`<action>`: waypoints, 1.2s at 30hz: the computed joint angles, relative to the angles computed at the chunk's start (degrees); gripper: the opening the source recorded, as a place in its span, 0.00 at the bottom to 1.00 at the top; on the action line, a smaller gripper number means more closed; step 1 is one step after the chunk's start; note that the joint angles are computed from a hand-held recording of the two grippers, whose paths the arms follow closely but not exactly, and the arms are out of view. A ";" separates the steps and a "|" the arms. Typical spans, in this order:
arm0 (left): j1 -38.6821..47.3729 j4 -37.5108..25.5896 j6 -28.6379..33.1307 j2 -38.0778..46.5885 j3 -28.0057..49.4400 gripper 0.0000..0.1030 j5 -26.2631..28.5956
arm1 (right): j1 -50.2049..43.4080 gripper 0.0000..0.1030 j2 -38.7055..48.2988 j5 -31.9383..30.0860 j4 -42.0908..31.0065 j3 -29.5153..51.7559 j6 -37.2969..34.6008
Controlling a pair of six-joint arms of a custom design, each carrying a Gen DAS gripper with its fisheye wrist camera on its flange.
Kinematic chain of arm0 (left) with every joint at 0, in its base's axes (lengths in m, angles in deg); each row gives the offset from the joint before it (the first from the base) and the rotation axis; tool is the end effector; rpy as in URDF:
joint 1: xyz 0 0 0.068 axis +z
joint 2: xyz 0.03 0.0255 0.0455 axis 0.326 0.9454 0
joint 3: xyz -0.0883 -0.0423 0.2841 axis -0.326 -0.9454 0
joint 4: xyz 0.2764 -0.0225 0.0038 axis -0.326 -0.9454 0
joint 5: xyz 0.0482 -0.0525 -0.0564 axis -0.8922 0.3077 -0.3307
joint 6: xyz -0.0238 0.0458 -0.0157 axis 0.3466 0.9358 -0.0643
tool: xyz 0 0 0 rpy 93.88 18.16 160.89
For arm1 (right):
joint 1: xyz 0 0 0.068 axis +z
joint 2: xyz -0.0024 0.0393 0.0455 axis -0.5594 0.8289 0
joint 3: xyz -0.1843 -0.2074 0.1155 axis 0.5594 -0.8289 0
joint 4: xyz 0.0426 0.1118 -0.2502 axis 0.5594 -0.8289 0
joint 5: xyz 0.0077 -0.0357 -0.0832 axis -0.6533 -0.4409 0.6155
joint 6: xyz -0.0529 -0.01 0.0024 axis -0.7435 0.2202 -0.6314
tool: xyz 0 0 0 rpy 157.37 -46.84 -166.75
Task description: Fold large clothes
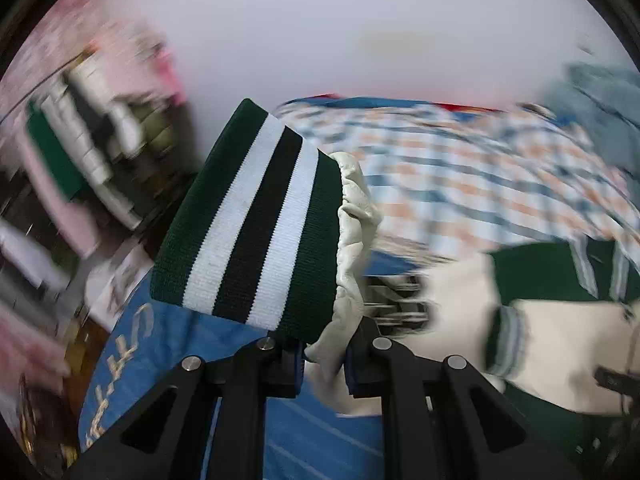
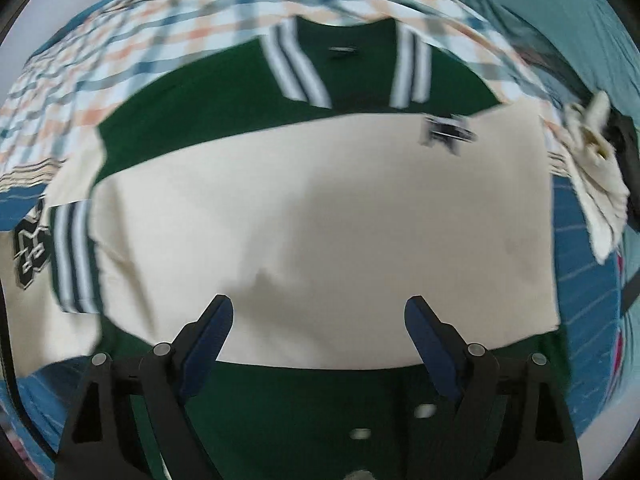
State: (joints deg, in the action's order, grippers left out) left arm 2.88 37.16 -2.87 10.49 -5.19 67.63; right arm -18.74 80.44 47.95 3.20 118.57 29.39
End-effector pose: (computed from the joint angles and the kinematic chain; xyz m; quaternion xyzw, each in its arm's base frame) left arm 0.3233 -0.0818 0.2550 0.0607 0.9249 0.0951 0.3632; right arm 0.3174 0.0795 0.1527 0.2748 0.9561 -0.0684 0.0752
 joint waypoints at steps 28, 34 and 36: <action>-50.34 -39.87 -28.97 66.72 81.64 0.39 2.14 | -84.97 0.87 -17.63 -17.98 8.45 -24.33 -60.38; -50.64 -34.05 -26.33 60.56 73.31 0.92 6.33 | -92.93 0.87 -16.33 -21.17 5.63 -24.59 -65.87; -49.93 -31.48 -27.34 54.50 64.78 0.92 6.92 | -94.69 0.87 -16.87 -22.99 3.91 -24.78 -67.47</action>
